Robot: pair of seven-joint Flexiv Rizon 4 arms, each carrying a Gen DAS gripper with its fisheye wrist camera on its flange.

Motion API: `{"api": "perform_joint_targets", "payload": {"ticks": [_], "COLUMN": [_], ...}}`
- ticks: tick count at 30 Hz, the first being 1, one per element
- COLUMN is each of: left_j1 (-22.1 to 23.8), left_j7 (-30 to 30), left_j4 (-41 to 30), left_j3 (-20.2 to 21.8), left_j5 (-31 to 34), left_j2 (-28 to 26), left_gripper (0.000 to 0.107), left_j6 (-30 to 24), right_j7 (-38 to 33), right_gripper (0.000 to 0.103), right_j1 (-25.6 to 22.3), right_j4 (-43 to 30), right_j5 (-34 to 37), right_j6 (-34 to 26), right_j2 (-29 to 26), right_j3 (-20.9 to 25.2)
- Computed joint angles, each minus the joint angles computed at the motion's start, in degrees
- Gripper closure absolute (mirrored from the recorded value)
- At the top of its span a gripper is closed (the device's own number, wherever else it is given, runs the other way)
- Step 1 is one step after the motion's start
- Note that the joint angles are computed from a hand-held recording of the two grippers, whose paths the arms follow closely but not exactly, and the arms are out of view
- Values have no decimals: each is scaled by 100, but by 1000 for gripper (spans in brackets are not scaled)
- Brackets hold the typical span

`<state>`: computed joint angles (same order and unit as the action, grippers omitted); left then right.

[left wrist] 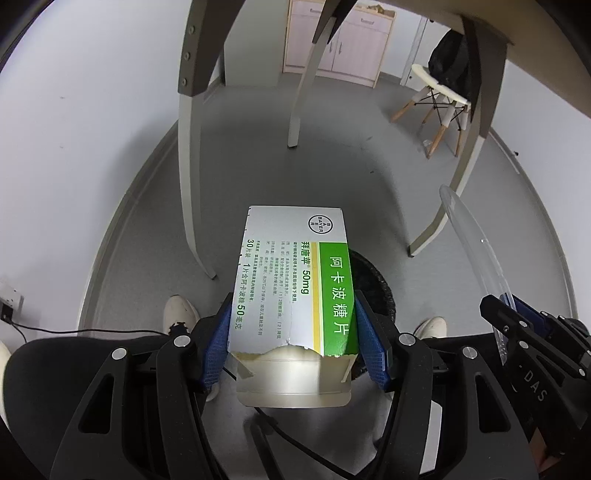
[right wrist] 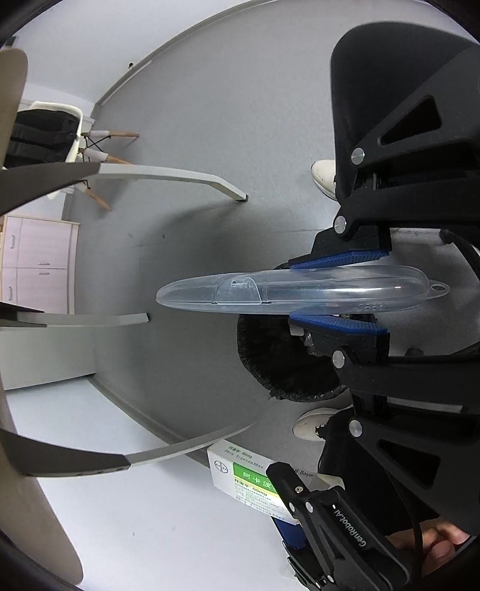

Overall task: Collect trash
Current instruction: 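Carry the medicine box and plastic tube down over the black trash bin, then open the left gripper to drop the medicine box while the right gripper releases the tube into the bin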

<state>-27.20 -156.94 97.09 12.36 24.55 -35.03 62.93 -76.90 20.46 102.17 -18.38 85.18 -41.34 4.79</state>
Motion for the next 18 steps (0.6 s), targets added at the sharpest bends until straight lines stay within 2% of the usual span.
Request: {"api": "perform_joint_targets", "payload": {"ticks": [7, 18], "left_j1": [196, 410], "left_j7": [216, 841], "left_j4": [-202, -475], "left_j3": [-91, -179], "left_j5": [-247, -836], "left_j2": [-325, -802], "left_gripper": [47, 47], "left_j6": [-34, 103], "right_j7": [21, 45], "right_gripper": [80, 79], "right_j1": [26, 186], "right_j4": [-620, -1164], "right_j5": [3, -66], "right_j6": [-481, -971], "right_j2": [-445, -790], "right_j3": [52, -59]}}
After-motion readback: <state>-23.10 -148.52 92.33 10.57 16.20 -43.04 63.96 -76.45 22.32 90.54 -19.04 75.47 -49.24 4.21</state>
